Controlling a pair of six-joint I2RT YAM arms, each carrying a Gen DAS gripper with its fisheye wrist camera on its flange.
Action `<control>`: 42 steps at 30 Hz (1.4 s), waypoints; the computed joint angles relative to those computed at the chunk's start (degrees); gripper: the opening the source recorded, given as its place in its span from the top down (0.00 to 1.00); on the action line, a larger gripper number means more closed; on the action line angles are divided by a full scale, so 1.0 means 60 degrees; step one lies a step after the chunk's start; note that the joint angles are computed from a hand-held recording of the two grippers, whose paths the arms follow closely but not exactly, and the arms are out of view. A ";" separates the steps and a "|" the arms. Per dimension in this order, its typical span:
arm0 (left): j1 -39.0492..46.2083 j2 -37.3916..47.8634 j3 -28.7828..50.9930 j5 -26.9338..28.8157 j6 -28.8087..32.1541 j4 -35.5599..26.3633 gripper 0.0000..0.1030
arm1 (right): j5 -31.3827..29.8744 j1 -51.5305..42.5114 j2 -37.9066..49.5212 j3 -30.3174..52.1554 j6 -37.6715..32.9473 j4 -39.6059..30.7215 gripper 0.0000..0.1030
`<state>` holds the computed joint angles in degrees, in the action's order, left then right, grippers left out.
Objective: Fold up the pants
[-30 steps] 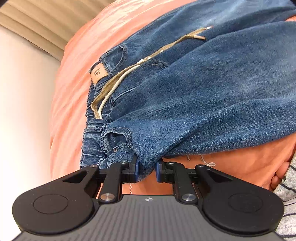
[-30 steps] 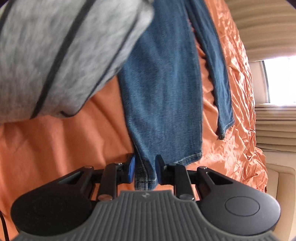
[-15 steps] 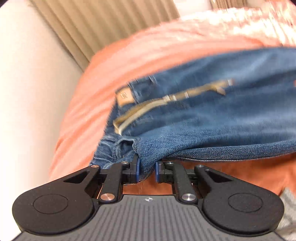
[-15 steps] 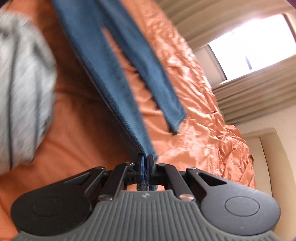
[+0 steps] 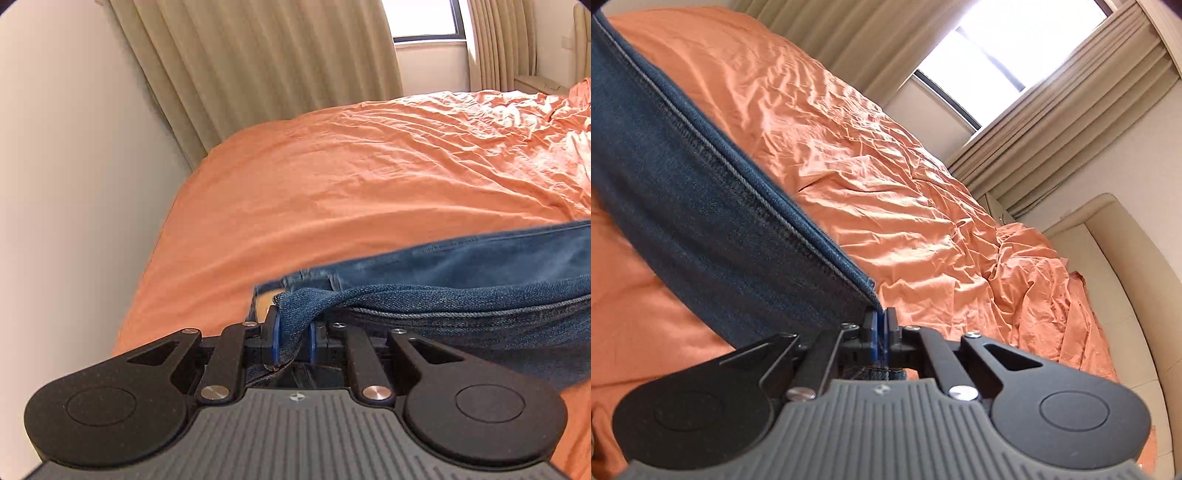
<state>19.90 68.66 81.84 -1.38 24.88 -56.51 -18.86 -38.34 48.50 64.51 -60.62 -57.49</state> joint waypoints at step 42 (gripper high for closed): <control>-0.1211 0.4886 0.2275 -0.0970 -0.1197 0.1402 0.01 | 0.4693 0.6131 0.6298 0.0317 0.8197 0.3396 0.43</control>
<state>12.63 97.98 95.49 -7.20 17.70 -48.10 9.30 -1.55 86.29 66.42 -11.44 -37.11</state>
